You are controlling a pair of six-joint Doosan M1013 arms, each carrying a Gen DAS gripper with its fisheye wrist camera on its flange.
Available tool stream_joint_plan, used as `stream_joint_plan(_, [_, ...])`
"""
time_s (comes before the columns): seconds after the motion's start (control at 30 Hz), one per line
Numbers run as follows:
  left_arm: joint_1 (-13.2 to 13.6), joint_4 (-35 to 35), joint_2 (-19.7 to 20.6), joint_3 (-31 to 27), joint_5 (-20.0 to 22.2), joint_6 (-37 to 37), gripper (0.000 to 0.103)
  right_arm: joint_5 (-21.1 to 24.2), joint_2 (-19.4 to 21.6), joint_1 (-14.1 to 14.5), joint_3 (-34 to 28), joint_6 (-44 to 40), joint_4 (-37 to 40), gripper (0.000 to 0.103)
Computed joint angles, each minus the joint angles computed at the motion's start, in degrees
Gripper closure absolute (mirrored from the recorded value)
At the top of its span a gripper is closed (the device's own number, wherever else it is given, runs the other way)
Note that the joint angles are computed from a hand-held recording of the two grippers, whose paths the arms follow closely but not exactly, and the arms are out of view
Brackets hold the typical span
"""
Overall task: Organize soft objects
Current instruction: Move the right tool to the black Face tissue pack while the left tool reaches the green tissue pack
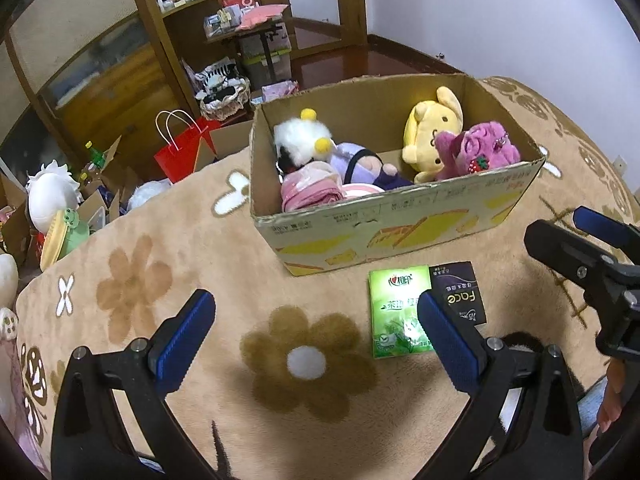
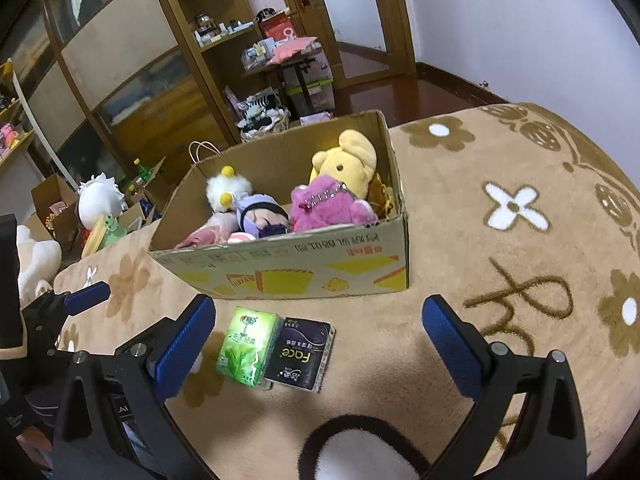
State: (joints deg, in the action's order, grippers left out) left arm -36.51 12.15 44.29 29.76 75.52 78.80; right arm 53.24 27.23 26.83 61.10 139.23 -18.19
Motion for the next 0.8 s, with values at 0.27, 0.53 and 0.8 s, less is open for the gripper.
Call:
stream_joint_plan(0.27, [0.1, -1.4, 1.1, -1.3, 1.9, 0.2, 0.003, 1.6, 0.9, -0.5, -0.2, -0.9, 2.8, 0.000])
stream_joint_plan(0.53, [0.2, -2.9, 2.3, -2.5, 3.6, 0.2, 0.003, 2.5, 1.6, -1.1, 0.0, -1.7, 5.7, 0.000])
stream_joint_plan(0.8, [0.2, -3.8, 3.6, -3.8, 5.7, 0.6, 0.003, 3.4, 2.4, -1.6, 0.1, -2.6, 8.5, 0.000])
